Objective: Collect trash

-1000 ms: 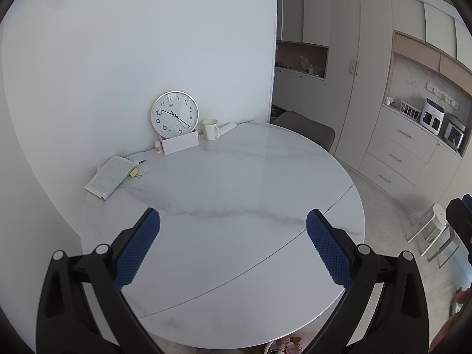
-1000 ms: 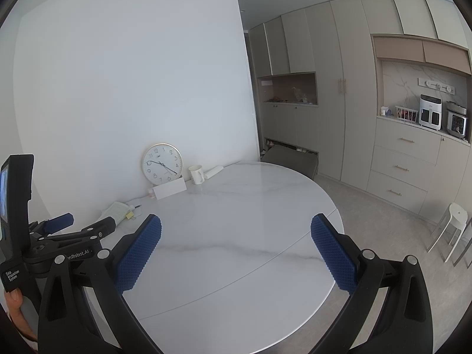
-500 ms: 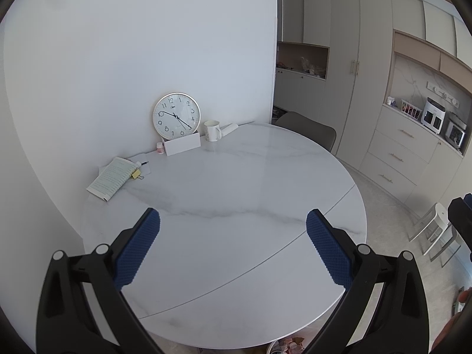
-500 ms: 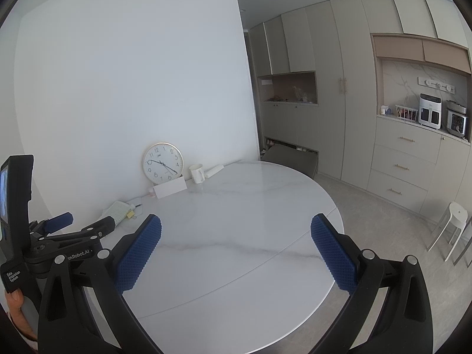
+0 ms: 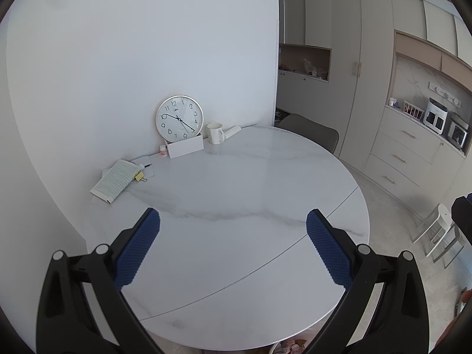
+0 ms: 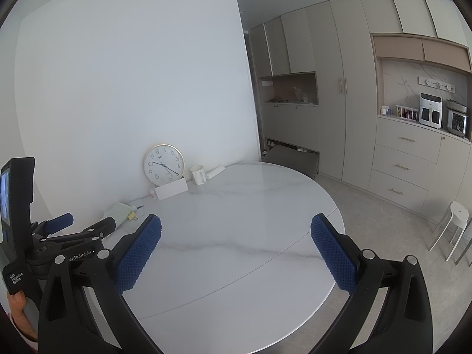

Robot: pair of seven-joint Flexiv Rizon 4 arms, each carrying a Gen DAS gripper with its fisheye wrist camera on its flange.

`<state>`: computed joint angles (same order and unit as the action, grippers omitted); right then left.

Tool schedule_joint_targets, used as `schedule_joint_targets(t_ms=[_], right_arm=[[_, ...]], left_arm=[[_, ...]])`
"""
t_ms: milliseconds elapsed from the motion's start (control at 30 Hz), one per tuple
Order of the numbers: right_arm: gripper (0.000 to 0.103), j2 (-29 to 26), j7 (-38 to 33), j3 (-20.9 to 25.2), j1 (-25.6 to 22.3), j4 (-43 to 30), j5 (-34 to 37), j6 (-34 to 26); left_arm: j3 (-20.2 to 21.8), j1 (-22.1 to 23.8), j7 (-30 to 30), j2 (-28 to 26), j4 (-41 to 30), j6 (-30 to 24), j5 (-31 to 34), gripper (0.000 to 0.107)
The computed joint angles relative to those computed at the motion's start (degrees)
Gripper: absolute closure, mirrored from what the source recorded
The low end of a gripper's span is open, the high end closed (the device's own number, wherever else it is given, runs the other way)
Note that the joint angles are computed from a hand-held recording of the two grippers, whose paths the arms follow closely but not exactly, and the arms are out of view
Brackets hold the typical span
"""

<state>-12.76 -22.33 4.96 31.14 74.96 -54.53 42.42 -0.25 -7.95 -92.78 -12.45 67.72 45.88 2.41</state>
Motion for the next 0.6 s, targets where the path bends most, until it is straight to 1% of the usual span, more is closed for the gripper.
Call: schedule_joint_targets(t_ms=[100,200,267,600], right_arm=[[0.002,0.02,0.01,0.03,0.0,-0.04,0.02,0.04],[0.002,0.04,0.08,0.05,0.06,-0.03,-0.03,-0.09],[0.002,0.01,0.14,0.03,0.08,-0.08,-0.03,-0.15],[0.002,-0.31,-0.43,0.03,0.3,-0.72,0.61,-0.82]], left_arm=[[0.12,-0.07,-0.67,0.17,0.44,0.83,0.15,0.012],[0.68,-0.45,-2.74,0.29,0.47,1.75,2.17,0.012],[0.88,-0.69,-3.44,0.16,-0.06,1.2,3.61,0.012],[-0.13,-0.39,-1.47,-0.01,-0.11,-1.7,0.82,0.012]])
